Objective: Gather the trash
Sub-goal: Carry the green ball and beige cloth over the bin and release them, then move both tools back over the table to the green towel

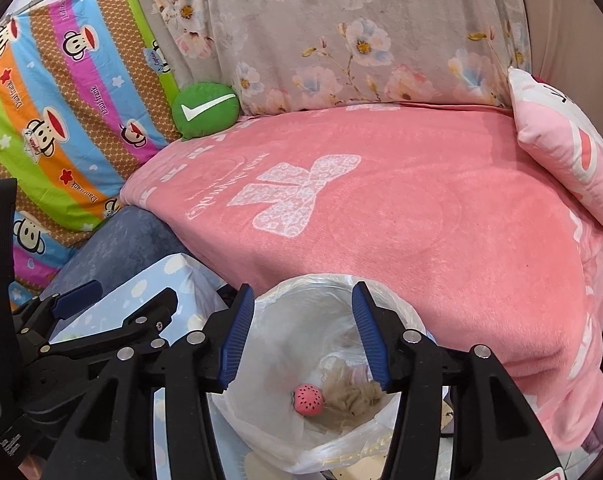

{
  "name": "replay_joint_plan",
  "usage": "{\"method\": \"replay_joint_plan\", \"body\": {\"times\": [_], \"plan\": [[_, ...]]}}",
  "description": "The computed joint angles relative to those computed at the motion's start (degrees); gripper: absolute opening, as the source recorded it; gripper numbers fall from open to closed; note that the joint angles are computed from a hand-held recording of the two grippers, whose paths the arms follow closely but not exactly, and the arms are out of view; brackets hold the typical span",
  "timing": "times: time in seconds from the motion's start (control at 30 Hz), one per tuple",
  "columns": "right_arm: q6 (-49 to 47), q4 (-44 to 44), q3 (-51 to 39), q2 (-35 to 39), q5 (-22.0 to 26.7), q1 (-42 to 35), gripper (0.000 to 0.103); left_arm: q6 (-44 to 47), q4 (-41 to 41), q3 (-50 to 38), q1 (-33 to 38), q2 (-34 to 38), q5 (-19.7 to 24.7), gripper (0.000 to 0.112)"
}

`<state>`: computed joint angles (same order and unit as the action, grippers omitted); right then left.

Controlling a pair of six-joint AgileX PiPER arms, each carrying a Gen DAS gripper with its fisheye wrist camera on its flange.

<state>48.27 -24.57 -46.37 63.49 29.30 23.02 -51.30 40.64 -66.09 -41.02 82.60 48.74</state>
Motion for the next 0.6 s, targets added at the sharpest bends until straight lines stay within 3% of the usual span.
{"method": "replay_joint_plan", "body": {"times": [0.6], "plan": [[13.9, -12.3, -5.2, 2.7, 7.3, 14.3, 0.055, 3.1, -4.2, 6.2, 8.5, -8.9, -0.9, 0.083]]}}
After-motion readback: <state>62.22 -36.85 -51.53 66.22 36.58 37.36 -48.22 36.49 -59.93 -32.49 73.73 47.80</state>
